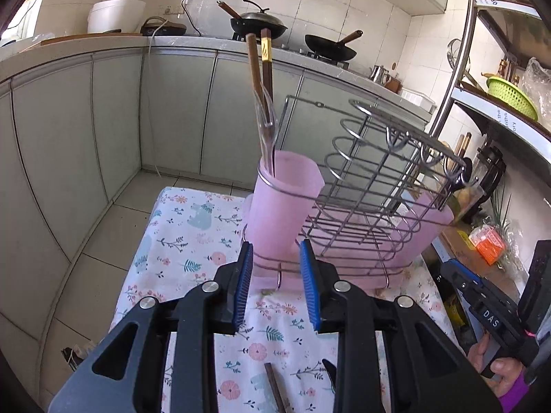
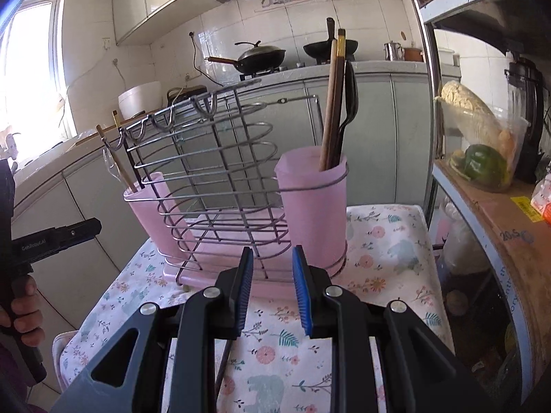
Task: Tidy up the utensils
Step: 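Move both tools down to the dark chopsticks on the floral cloth, then grasp a dark chopstick with left tool while right tool grasps another dark chopstick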
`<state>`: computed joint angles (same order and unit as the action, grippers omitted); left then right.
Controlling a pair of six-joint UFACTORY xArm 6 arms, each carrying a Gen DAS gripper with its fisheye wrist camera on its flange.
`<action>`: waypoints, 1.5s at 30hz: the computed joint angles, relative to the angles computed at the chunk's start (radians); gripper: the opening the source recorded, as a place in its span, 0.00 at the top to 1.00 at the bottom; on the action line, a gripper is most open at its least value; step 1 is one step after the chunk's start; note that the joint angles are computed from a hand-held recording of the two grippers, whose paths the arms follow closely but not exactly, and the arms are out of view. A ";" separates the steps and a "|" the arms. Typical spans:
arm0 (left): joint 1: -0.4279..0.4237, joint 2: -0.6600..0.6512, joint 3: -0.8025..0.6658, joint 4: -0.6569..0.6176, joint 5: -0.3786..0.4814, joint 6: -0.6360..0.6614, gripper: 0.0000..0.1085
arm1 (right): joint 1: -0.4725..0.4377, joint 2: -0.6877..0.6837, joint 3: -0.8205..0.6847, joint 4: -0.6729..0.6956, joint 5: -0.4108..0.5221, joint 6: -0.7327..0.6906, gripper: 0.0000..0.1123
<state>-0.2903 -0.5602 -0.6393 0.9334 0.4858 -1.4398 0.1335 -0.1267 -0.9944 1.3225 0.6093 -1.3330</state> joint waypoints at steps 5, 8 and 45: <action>-0.028 -0.010 0.027 -0.048 0.009 0.036 0.74 | -0.007 -0.003 0.014 -0.042 0.026 0.054 0.80; -0.039 -0.013 0.039 -0.085 0.012 0.056 0.74 | -0.010 0.000 0.012 -0.065 0.040 0.068 0.80; -0.003 0.262 -0.067 -0.973 0.163 0.674 0.87 | -0.046 0.195 -0.151 -0.404 0.427 0.440 0.80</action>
<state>-0.2934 -0.2979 -0.7063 -0.0400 0.6491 -0.7661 0.0875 0.0680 -1.1454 0.9186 1.0367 -0.8931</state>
